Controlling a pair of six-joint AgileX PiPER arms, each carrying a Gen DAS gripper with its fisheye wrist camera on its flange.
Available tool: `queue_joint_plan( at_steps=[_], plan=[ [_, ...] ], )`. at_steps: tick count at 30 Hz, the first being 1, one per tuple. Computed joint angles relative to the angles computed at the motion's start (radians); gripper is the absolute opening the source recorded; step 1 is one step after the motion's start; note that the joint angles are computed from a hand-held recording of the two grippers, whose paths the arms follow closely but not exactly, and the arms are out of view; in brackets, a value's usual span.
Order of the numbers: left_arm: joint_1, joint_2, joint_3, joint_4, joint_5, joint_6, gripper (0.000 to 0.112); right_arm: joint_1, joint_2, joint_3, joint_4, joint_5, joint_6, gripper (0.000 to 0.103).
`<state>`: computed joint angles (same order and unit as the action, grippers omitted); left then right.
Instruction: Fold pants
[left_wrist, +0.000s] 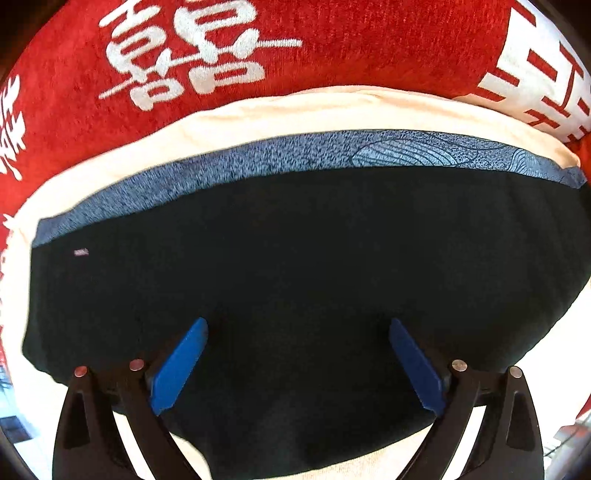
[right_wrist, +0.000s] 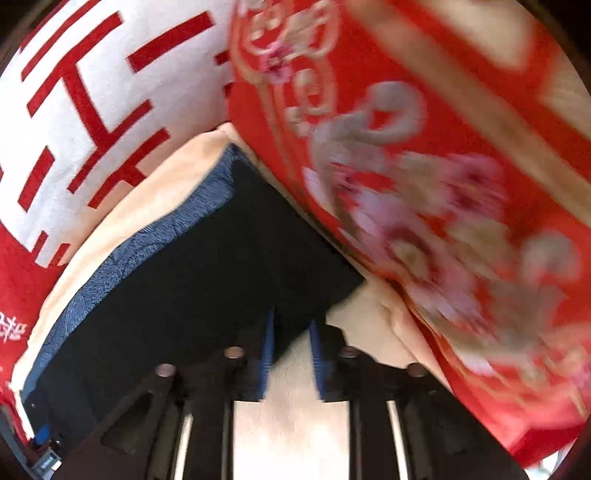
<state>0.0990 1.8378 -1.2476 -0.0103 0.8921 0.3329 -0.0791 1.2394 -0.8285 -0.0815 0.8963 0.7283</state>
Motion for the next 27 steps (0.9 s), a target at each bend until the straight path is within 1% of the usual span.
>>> queue_joint_plan(
  at_steps=[2,4,6,8,9,11,12,13,14,15,17,18,19,21,22,24,27],
  plan=[
    [-0.013,-0.003,-0.039,-0.037,0.013,0.014,0.099,0.034,-0.043,-0.019,0.031,-0.018,-0.057,0.023],
    [-0.04,-0.005,-0.067,-0.067,0.006,0.023,0.099,0.068,-0.009,-0.064,0.082,-0.05,-0.159,0.023],
    [-0.091,0.021,-0.103,-0.078,-0.014,0.001,0.099,0.083,0.075,-0.114,0.198,-0.098,-0.292,0.023],
    [-0.138,0.07,-0.147,-0.057,-0.024,-0.061,0.099,0.088,0.223,-0.188,0.322,-0.148,-0.412,0.023],
    [-0.153,0.099,-0.165,-0.06,-0.032,-0.084,0.099,0.105,0.282,-0.22,0.331,-0.164,-0.432,0.023],
    [-0.188,0.127,-0.16,-0.018,-0.044,-0.153,0.099,0.139,0.377,-0.271,0.285,-0.176,-0.435,0.023],
    [-0.195,0.14,-0.152,-0.003,-0.044,-0.173,0.099,0.141,0.382,-0.251,0.267,-0.203,-0.445,0.023],
    [-0.191,0.135,-0.127,-0.012,-0.066,-0.173,0.099,0.135,0.395,-0.253,0.252,-0.239,-0.453,0.022],
    [-0.182,0.112,-0.088,-0.033,-0.108,-0.163,0.099,0.127,0.399,-0.256,0.214,-0.252,-0.428,0.022],
    [-0.178,0.099,-0.062,-0.043,-0.127,-0.148,0.1,0.12,0.403,-0.261,0.172,-0.257,-0.391,0.022],
    [-0.177,0.075,-0.019,-0.048,-0.162,-0.134,0.101,0.099,0.425,-0.282,0.027,-0.241,-0.252,0.022],
    [-0.176,0.069,-0.004,-0.05,-0.176,-0.132,0.101,0.074,0.439,-0.291,-0.005,-0.236,-0.218,0.022],
    [-0.17,0.07,-0.002,-0.054,-0.181,-0.124,0.102,0.049,0.441,-0.297,-0.002,-0.227,-0.209,0.022],
    [-0.158,0.075,0.008,-0.064,-0.188,-0.106,0.102,0.015,0.439,-0.338,0.048,-0.157,-0.224,0.023],
    [-0.156,0.079,0.0,-0.064,-0.178,-0.104,0.102,0.009,0.429,-0.353,0.093,-0.123,-0.253,0.025],
    [-0.154,0.073,-0.004,-0.055,-0.148,-0.109,0.102,0.029,0.387,-0.352,0.2,-0.099,-0.34,0.025],
    [-0.138,0.042,-0.025,-0.052,-0.075,-0.081,0.102,0.157,0.291,-0.3,0.272,-0.075,-0.386,0.026]
  ],
)
